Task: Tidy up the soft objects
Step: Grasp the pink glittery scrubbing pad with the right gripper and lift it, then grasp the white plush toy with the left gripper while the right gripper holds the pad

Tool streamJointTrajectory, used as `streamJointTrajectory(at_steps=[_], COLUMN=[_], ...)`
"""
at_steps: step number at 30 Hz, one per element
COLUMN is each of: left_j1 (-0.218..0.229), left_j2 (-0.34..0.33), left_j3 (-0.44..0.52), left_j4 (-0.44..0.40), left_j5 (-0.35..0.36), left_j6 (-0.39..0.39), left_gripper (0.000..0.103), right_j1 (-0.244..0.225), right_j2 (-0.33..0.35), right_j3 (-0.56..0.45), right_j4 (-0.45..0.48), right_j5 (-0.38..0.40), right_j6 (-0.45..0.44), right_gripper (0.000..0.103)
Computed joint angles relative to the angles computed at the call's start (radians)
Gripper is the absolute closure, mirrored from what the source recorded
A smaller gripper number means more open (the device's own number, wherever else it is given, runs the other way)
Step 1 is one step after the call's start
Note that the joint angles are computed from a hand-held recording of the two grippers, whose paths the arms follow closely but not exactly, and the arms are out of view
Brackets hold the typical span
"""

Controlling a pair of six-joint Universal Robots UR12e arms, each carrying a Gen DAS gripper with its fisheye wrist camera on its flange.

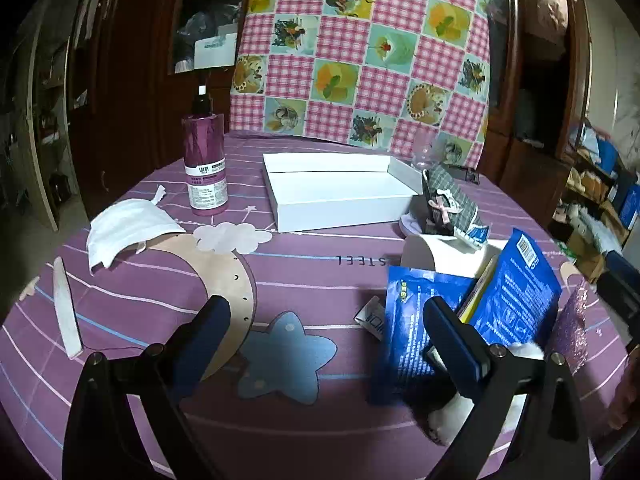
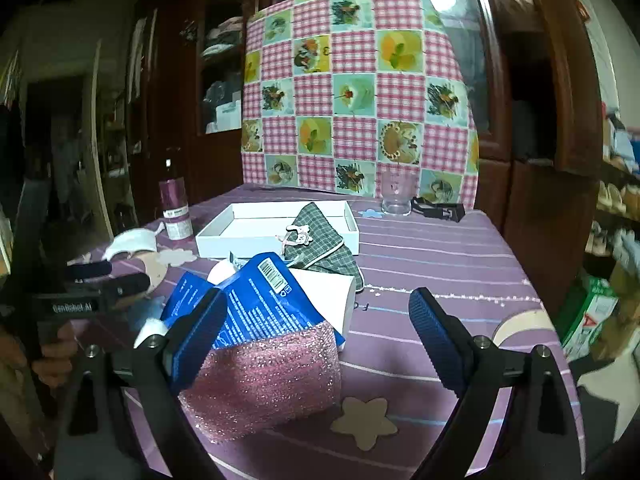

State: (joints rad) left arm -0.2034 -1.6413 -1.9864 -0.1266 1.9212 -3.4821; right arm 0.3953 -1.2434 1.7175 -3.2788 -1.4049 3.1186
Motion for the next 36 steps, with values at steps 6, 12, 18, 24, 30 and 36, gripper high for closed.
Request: streamJointTrajectory(at_steps=[6, 12, 18, 24, 30, 36], left_j1=[-0.012, -0.007, -0.006, -0.007, 0.014, 0.017], left_j2=[-0.004, 0.006, 0.017, 0.027, 0.047, 0.048], left_j3=[0.008, 0.01, 0.032, 0.035, 0.022, 0.019], left_j4=[-0.007, -0.04, -0.158, -0.203, -0.222, -0.209], left_j5=[0.02, -0.011, -0.018, 0.015, -0.003, -0.031], left_j6=[0.042, 0.016, -0.03, -0.056, -0.122, -0.097], left_gripper=[0.003, 0.002, 0.002, 0.002, 0.002, 0.002], right_j1=[0.002, 0.006, 0.003, -0.008, -0.026, -0.007], right_j2=[-0.003, -0.004, -0.003, -0.003, -0.017, -0.021], right_j3=[0.005, 0.003, -0.003, -0.012, -0.014, -0.018], right_j4=[0.005, 0.025, 0.057, 0.097, 0.218, 0.285], right_j5=[0.011, 0.005, 0.008, 0.054, 0.218, 0.22], right_j6=[-0.01, -0.031, -0.007, 0.009, -0.082, -0.201], right_gripper=[0.011, 0.011, 0.011, 0.011, 0.011, 0.011])
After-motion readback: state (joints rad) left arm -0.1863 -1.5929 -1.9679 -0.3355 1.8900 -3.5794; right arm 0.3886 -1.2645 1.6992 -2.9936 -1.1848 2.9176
